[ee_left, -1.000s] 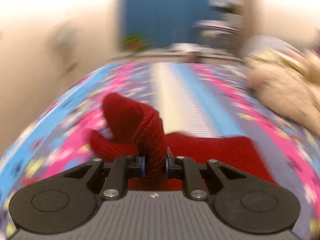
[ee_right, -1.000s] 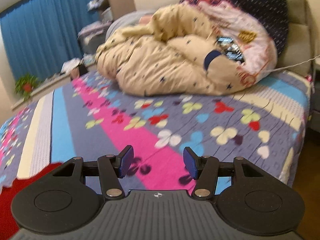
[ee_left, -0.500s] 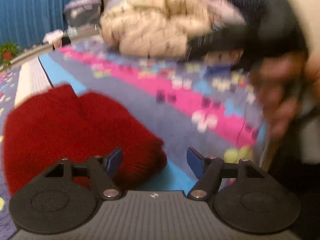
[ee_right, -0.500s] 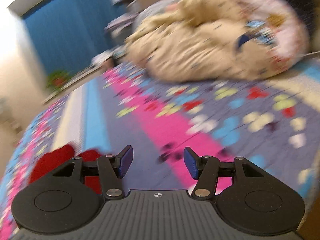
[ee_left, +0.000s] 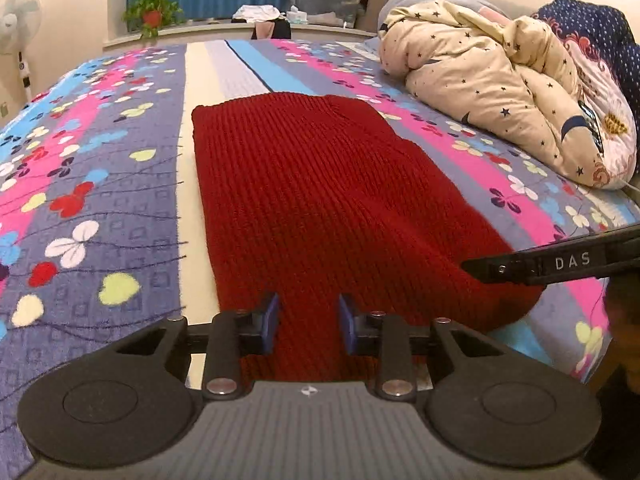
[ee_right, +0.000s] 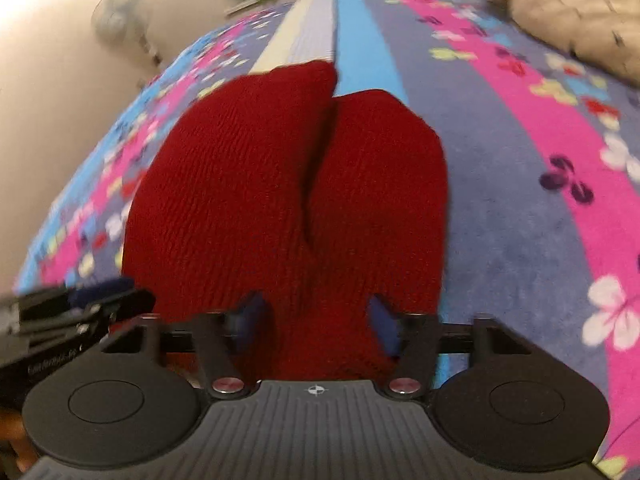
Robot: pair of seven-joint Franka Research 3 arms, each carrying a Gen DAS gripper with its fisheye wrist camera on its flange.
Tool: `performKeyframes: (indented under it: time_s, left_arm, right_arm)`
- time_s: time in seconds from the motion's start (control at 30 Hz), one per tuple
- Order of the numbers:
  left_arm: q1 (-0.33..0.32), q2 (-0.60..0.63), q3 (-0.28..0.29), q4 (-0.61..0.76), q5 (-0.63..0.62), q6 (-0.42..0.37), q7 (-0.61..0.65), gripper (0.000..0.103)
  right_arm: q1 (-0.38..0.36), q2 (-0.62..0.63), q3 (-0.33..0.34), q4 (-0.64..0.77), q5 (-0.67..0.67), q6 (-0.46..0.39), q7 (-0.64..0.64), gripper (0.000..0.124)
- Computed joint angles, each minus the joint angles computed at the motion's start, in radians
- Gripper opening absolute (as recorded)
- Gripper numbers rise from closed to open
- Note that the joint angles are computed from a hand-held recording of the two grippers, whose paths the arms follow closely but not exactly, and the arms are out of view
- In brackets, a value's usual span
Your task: Fold small clothes
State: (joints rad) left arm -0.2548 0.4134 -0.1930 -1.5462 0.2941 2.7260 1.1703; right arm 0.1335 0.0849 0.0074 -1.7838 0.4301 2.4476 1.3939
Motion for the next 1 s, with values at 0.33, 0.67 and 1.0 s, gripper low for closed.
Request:
performKeyframes:
  time_s: [0.33, 0.67, 1.0]
  left_arm:
    - [0.019, 0.018, -0.021, 0.07, -0.026, 0.094, -0.009, 0.062]
    - [0.011, 0.224, -0.117, 0.309, -0.028, -0.144, 0.361, 0.054]
    - [0.046, 0.177, -0.033, 0.286, -0.236, 0.032, 0.138, 0.078]
  right_arm:
    - [-0.032, -0.186, -0.027, -0.206, 0.291, 0.361, -0.074, 0.0]
    - [0.002, -0.076, -0.03, -0.098, 0.367, 0.294, -0.077, 0.072]
    - [-0.001, 0.017, 0.013, 0.022, 0.124, 0.054, -0.095, 0.022]
